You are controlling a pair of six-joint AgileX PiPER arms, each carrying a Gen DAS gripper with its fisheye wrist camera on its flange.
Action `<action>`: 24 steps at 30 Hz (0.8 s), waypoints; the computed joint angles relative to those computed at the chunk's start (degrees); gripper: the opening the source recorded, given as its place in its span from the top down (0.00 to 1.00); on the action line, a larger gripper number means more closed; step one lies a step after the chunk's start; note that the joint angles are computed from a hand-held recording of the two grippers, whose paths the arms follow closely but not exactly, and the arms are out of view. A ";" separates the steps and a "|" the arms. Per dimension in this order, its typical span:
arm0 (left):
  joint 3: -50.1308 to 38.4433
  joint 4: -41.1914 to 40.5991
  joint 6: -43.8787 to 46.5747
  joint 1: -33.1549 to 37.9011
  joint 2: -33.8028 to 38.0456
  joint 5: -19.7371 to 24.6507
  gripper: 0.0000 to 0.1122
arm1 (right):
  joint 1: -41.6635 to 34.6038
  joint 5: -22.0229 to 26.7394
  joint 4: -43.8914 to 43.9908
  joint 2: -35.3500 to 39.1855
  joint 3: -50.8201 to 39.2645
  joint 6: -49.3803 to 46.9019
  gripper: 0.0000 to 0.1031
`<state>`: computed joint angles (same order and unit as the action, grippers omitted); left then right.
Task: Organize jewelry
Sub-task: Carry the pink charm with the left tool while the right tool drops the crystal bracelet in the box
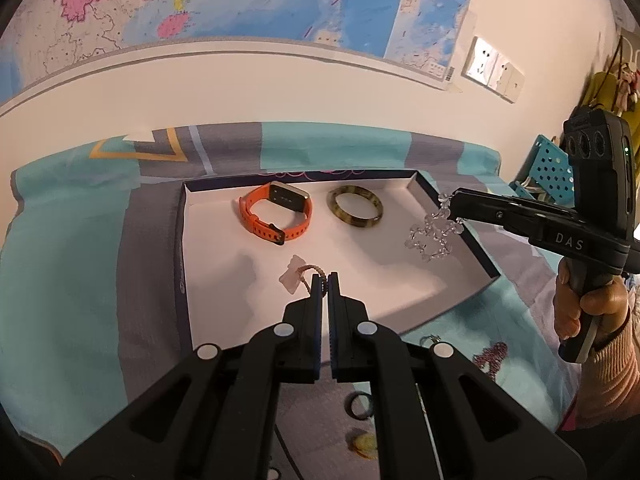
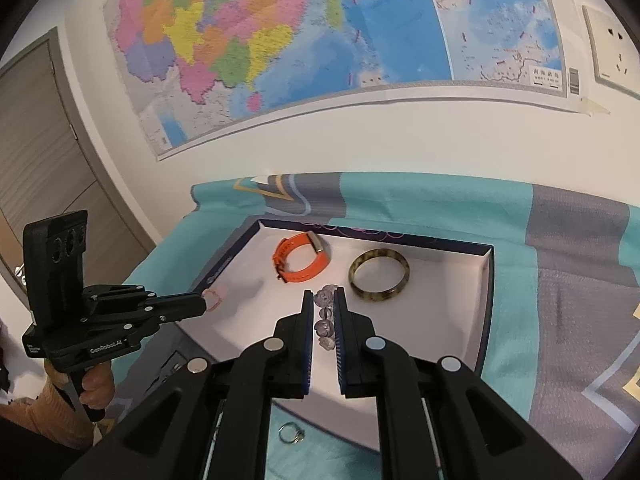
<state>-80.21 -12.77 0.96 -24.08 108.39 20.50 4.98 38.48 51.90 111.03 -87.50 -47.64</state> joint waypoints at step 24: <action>-13.76 6.55 -5.79 0.85 10.17 8.18 0.97 | 2.56 -3.93 -11.79 7.21 -8.56 10.91 0.92</action>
